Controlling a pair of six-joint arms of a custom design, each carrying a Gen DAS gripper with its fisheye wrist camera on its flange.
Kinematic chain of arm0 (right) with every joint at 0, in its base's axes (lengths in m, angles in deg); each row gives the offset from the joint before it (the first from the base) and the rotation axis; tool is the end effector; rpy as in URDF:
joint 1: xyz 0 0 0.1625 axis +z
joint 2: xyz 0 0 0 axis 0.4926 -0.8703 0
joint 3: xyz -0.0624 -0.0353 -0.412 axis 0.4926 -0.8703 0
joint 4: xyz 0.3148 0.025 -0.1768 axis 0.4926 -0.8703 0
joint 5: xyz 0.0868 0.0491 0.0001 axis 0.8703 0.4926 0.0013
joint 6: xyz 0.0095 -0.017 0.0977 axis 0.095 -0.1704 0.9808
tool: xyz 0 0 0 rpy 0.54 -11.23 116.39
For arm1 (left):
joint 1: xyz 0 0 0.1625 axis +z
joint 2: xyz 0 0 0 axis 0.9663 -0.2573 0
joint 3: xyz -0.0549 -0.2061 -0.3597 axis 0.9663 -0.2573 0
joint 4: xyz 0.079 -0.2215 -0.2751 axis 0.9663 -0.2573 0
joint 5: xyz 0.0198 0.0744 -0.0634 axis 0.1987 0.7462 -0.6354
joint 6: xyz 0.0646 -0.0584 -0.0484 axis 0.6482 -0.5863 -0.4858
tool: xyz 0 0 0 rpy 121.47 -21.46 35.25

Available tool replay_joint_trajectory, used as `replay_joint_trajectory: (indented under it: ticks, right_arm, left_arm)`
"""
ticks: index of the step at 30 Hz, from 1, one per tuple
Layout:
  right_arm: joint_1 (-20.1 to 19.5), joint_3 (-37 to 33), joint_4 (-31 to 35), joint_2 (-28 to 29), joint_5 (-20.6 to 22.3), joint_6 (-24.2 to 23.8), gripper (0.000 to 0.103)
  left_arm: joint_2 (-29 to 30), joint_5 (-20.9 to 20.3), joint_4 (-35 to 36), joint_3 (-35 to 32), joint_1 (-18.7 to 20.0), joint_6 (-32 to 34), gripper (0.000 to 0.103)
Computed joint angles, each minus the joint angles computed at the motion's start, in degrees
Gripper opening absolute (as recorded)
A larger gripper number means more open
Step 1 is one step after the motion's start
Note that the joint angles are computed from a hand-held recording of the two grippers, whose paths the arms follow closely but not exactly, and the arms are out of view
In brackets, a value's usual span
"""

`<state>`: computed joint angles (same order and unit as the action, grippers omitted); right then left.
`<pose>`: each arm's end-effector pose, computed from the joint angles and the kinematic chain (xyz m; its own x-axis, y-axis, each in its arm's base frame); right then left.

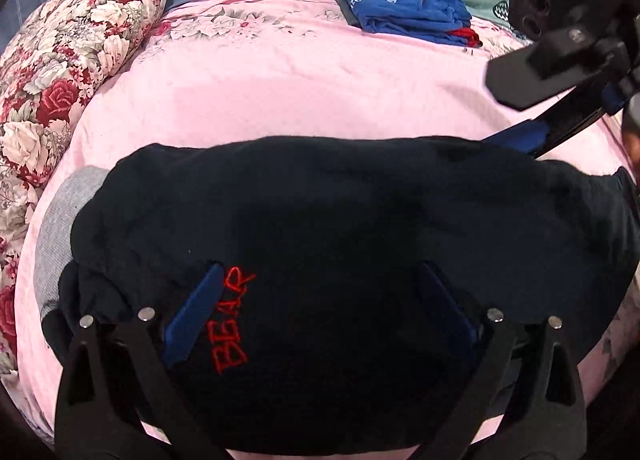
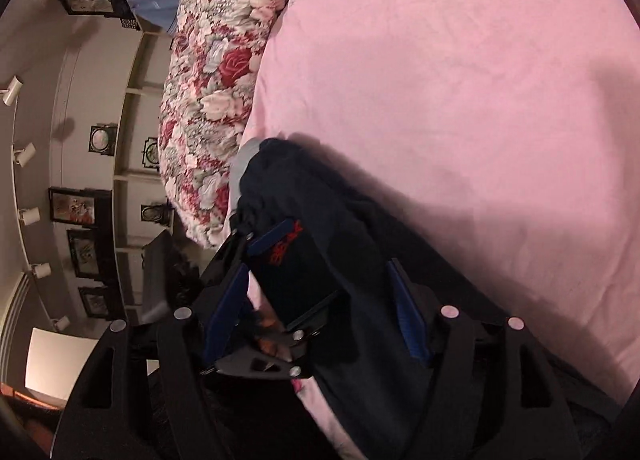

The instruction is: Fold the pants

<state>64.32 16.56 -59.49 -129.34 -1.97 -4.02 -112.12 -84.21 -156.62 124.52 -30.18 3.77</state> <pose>0.1913 -0.6211 0.1727 -0.9705 -0.1659 -0.1752 -0.1875 0.9755 0.1149 -0.2013 -0.4880 0.1211 -0.6964 0.2745 -0.6630 0.5465 0.8017 -0.2421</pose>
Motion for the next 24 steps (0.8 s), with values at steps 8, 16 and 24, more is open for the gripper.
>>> replay_joint_trajectory:
  ticks: [8, 16, 24]
  right_arm:
    - [0.3, 3.9, 3.0, -5.0, -3.2, -2.4, 0.071]
    - [-1.0, 3.4, -0.7, -1.7, -2.4, -1.5, 0.071]
    - [-1.9, 2.5, -11.9, 3.9, 4.9, -0.3, 0.063]
  left_arm:
    - [-0.3, 0.3, -1.3, 0.9, -0.2, 0.0, 0.100]
    - [-0.1, 1.0, -1.8, 1.3, -0.5, 0.0, 0.100]
    - [-0.1, 1.2, -1.7, 1.3, -0.5, -0.1, 0.100]
